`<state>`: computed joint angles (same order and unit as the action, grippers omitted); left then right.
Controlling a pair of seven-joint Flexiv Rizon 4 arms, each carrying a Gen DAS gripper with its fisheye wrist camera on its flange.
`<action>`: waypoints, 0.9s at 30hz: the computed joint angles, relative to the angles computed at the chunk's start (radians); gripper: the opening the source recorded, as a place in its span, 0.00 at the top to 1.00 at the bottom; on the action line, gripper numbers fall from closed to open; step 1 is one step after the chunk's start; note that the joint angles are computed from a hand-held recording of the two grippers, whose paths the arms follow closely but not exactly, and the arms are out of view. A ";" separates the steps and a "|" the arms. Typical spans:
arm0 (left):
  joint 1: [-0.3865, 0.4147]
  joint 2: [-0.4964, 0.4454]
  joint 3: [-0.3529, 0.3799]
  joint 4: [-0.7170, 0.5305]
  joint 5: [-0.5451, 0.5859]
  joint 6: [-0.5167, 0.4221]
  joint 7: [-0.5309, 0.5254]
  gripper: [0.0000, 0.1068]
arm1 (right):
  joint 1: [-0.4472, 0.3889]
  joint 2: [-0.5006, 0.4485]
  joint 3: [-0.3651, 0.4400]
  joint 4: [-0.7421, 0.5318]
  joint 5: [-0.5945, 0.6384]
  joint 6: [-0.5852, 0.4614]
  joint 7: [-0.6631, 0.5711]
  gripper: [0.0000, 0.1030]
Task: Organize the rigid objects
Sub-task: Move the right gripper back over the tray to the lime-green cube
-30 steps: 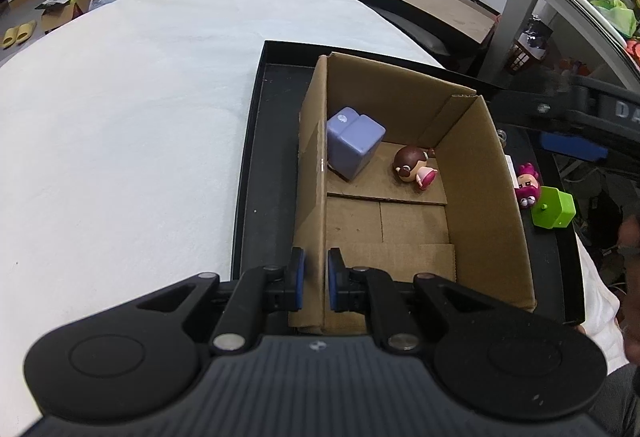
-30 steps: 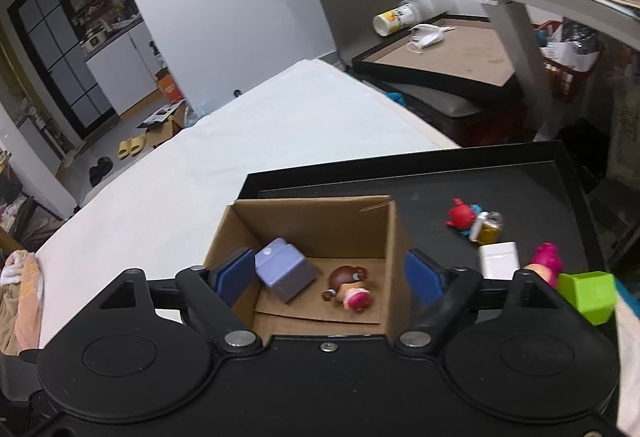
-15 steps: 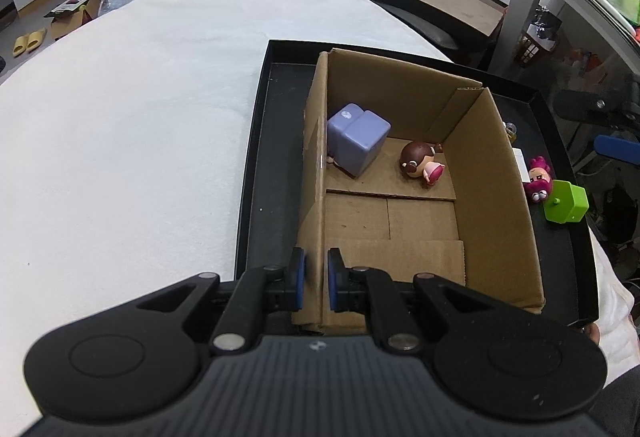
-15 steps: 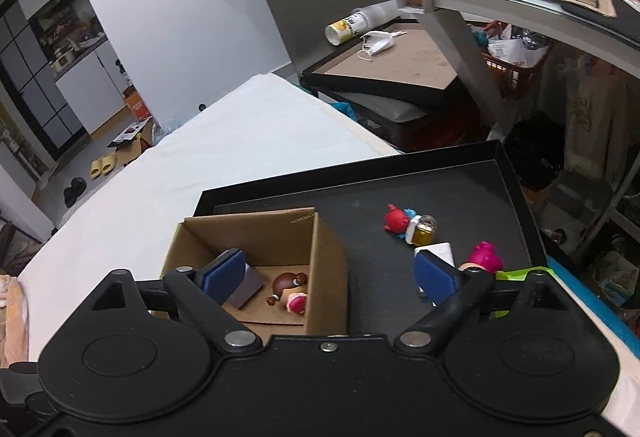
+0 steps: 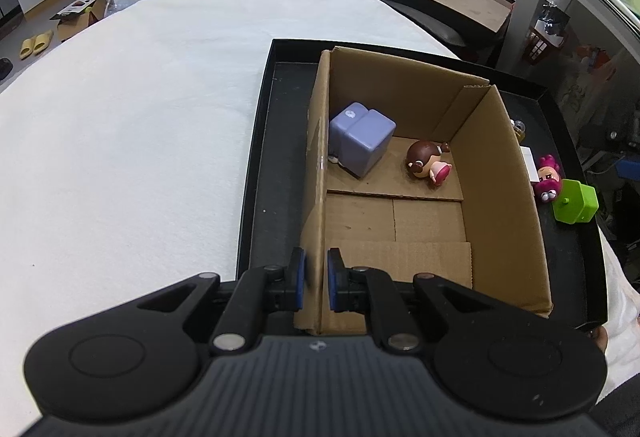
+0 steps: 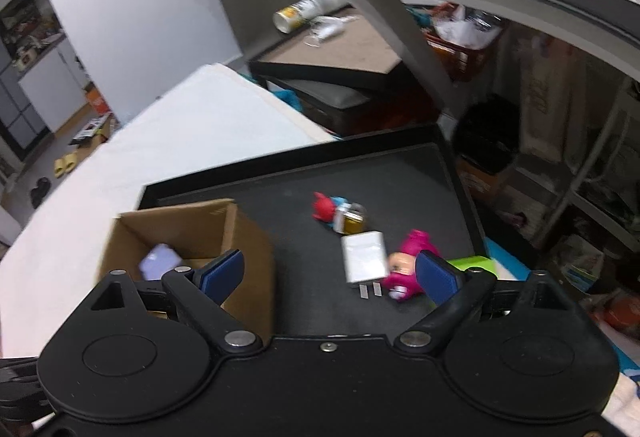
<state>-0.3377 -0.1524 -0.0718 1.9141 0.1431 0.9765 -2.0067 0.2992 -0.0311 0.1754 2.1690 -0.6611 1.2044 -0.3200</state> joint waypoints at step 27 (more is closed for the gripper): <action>-0.017 -0.008 0.000 -0.046 0.065 -0.058 -0.018 0.90 | 0.005 -0.082 -0.041 -0.035 -0.035 -0.237 -0.036 0.10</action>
